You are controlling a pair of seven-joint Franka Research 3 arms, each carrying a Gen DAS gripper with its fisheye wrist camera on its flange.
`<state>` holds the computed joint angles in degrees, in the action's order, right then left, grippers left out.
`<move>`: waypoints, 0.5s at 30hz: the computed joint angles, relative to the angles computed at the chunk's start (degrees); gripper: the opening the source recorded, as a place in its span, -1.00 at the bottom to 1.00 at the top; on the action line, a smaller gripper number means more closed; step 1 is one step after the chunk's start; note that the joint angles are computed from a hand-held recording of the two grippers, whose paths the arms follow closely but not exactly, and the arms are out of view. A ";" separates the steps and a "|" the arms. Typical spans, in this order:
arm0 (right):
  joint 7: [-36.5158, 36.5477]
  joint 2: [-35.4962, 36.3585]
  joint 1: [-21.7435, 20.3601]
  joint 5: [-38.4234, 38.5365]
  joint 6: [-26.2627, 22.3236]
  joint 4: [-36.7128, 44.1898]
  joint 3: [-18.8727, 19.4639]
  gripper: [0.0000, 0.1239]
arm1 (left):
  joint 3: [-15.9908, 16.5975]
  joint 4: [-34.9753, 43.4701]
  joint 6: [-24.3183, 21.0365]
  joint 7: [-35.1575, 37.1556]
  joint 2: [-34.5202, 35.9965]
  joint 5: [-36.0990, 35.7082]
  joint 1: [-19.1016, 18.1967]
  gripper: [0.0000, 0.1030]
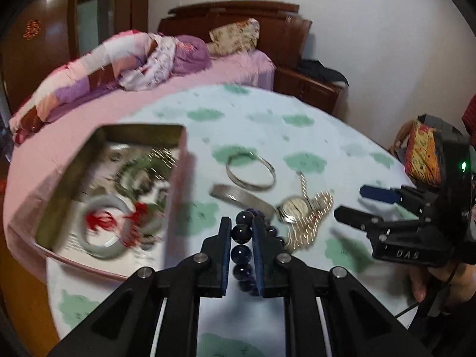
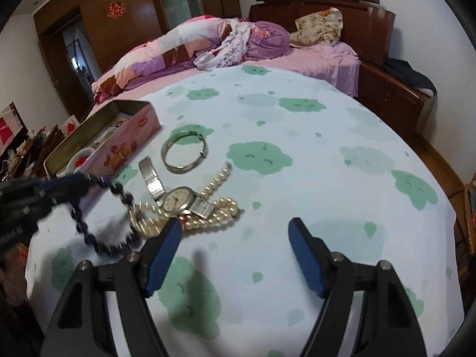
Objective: Organize jewelry
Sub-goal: 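Grasp the purple bead bracelet with the left tool while the right tool grasps the silver watch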
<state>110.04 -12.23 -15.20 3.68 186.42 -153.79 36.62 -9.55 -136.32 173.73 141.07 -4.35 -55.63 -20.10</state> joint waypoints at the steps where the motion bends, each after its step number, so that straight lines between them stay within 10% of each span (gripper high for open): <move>1: -0.47 0.25 0.27 -0.34 -0.21 0.51 -0.23 0.17 | 0.25 0.21 -0.39 0.24 -0.19 -0.41 0.13 -0.75; 11: 4.98 8.02 -14.39 -17.49 -4.66 10.07 12.24 -0.18 | 0.32 1.47 -0.69 -0.59 0.73 -0.65 1.53 -0.75; 15: -6.25 11.44 -7.52 -8.17 -6.46 11.99 7.42 -0.18 | -0.12 1.88 -0.67 0.12 1.41 -1.42 2.15 -0.75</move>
